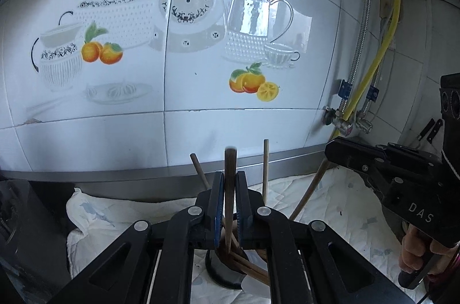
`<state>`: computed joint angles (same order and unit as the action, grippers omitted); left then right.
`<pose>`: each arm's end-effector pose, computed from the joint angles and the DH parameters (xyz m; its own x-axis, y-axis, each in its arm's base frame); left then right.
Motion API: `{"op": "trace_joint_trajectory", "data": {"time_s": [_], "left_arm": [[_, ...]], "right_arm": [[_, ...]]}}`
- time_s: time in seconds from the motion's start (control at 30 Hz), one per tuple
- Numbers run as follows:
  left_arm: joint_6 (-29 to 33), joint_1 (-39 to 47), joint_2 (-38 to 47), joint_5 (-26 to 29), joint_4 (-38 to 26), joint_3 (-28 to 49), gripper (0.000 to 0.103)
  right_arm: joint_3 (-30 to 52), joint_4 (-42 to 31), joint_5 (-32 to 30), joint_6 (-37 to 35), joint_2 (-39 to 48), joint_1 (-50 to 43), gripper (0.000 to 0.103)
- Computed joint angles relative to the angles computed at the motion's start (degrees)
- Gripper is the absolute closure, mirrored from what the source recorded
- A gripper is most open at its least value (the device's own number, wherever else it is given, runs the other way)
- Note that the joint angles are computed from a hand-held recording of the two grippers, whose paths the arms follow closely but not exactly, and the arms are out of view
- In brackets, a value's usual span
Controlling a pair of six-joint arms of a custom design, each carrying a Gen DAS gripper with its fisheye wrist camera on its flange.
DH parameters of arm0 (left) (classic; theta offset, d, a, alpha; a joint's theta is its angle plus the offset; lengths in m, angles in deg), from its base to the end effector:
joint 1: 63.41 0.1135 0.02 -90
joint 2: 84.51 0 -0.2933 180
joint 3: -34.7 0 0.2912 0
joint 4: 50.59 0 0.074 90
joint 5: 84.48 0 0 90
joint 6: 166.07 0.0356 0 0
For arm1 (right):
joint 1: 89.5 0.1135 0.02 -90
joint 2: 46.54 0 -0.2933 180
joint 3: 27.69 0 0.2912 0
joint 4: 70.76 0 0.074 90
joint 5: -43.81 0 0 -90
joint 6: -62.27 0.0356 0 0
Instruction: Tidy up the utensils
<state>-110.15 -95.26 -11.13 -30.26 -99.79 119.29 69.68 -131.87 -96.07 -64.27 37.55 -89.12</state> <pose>0.2682 -0.1421 0.3878 -0.4536 -0.2534 -0.8544 -0.2626 0.9542 -0.1435 0.3381 0.0295 0.4003 -0.2873 -0.3856 -0.8768 -0.8571 0.5121 0.0557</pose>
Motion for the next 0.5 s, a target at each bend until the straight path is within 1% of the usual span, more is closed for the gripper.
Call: {"op": "trace_joint_trajectory", "data": {"time_s": [0.07, 0.1, 0.17, 0.3, 0.33, 0.37, 0.4, 0.43, 0.47, 0.5], "left_arm": [[-0.8, 0.0, -0.1, 0.4, -0.1, -0.4, 0.094], [-1.4, 0.0, -0.2, 0.4, -0.4, -0.5, 0.094], [-2.0, 0.0, -0.8, 0.9, -0.6, -0.8, 0.094], [-3.2, -1.3, -1.3, -1.0, -2.7, -0.1, 0.094], [-3.6, -1.7, -1.5, -1.4, -3.4, 0.2, 0.092], [-3.9, -2.1, -1.7, -1.7, -4.2, 0.6, 0.089], [-4.5, -2.7, -1.9, -2.2, -5.1, 0.9, 0.077], [-5.1, -3.5, -2.3, -3.2, -5.7, 0.9, 0.063], [-5.6, -4.5, -2.6, -4.8, -6.2, 1.0, 0.06], [-6.1, -5.5, -2.8, -6.2, -7.0, 1.2, 0.059]], "right_arm": [[-0.1, -0.5, 0.2, -0.5, -0.1, -0.1, 0.089], [-0.1, -0.5, 0.3, -0.6, -0.3, -0.2, 0.085], [-0.7, 0.2, 0.5, -0.5, -0.9, -0.4, 0.079], [-0.6, -1.1, -0.8, -1.5, -1.3, -1.6, 0.075], [-0.7, -1.1, -1.0, -1.5, -1.5, -1.9, 0.071], [-0.7, -1.6, -1.4, -1.9, -1.7, -2.4, 0.068], [-0.7, -2.0, -1.7, -2.2, -1.9, -2.7, 0.06], [-0.9, -2.0, -1.9, -2.2, -2.2, -3.0, 0.055], [-1.2, -2.1, -2.2, -2.5, -2.7, -3.5, 0.054], [-1.4, -2.4, -2.4, -2.9, -3.1, -3.9, 0.054]]}}
